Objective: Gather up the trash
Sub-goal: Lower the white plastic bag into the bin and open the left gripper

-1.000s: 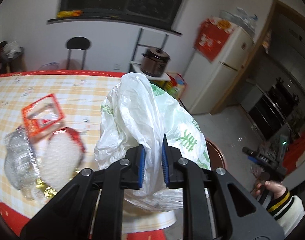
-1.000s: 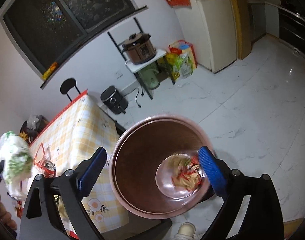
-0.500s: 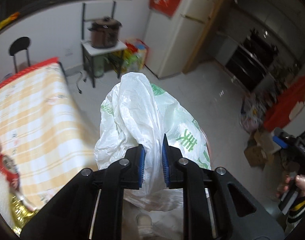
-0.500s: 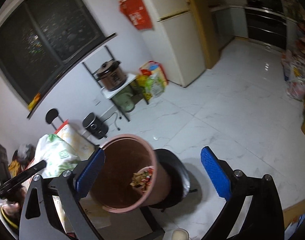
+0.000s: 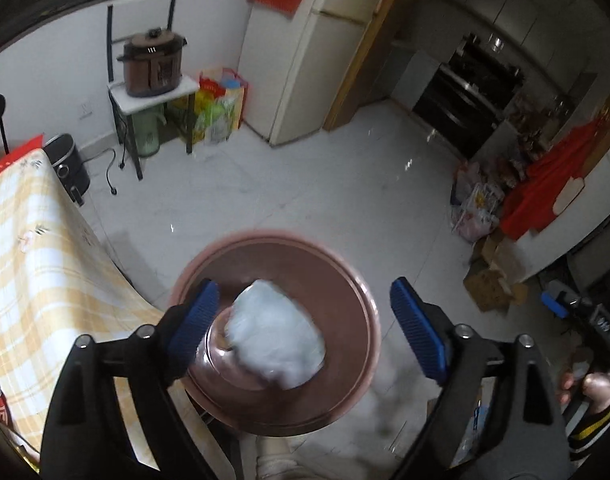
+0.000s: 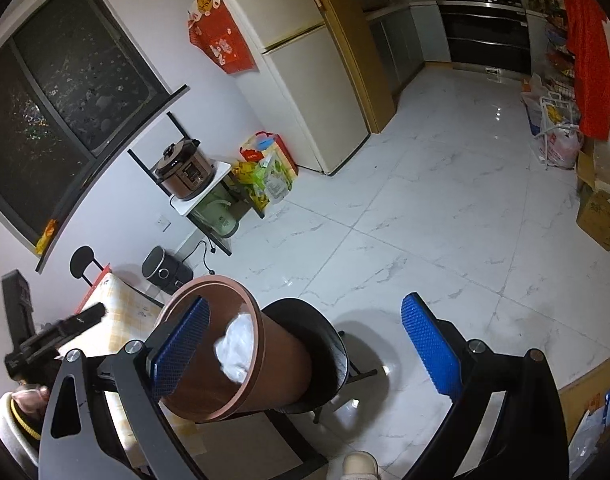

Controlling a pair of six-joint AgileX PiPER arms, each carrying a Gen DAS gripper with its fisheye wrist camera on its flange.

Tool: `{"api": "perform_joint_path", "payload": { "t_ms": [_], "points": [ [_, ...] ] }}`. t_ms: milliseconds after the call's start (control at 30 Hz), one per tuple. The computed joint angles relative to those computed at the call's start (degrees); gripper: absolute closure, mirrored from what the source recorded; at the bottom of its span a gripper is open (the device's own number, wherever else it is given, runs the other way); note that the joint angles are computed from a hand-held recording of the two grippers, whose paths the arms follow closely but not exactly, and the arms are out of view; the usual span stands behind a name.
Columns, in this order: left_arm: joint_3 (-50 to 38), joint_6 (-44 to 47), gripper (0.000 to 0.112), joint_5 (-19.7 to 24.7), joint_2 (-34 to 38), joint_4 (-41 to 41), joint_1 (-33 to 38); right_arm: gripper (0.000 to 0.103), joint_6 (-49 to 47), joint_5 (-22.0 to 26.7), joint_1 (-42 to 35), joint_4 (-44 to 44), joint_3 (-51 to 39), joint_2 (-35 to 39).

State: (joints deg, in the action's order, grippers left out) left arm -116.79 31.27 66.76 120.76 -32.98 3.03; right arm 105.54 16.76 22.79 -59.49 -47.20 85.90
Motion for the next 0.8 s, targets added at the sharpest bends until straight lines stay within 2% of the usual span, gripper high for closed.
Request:
{"api": "perform_joint_path", "payload": {
  "t_ms": [167, 400, 500, 667, 800],
  "points": [
    [5.44, 3.01, 0.016, -2.21, -7.33, -1.84, 5.22, 0.008, -3.45, 1.41, 2.79, 0.87, -4.64, 1.76],
    [8.26, 6.95, 0.015, -3.46, -15.03, -3.08, 20.83, 0.005, -13.05, 2.37, 7.82, 4.57, -15.07, 7.40],
    [8.86, 7.51, 0.015, -4.29, -17.37, -3.14, 28.93, 0.005, -21.66, 3.55, 10.80, 9.73, -22.54, 11.90],
    [5.23, 6.47, 0.015, -4.47, -17.09, -3.07, 43.28, 0.005, -36.84, 6.36, 15.58, 20.49, -36.84, 20.80],
    [1.65, 5.58, 0.015, -3.43, -15.91, -4.09, 53.05, 0.005, -45.78, 12.15, 20.32, 26.76, -50.41, 28.85]
  ]
}}
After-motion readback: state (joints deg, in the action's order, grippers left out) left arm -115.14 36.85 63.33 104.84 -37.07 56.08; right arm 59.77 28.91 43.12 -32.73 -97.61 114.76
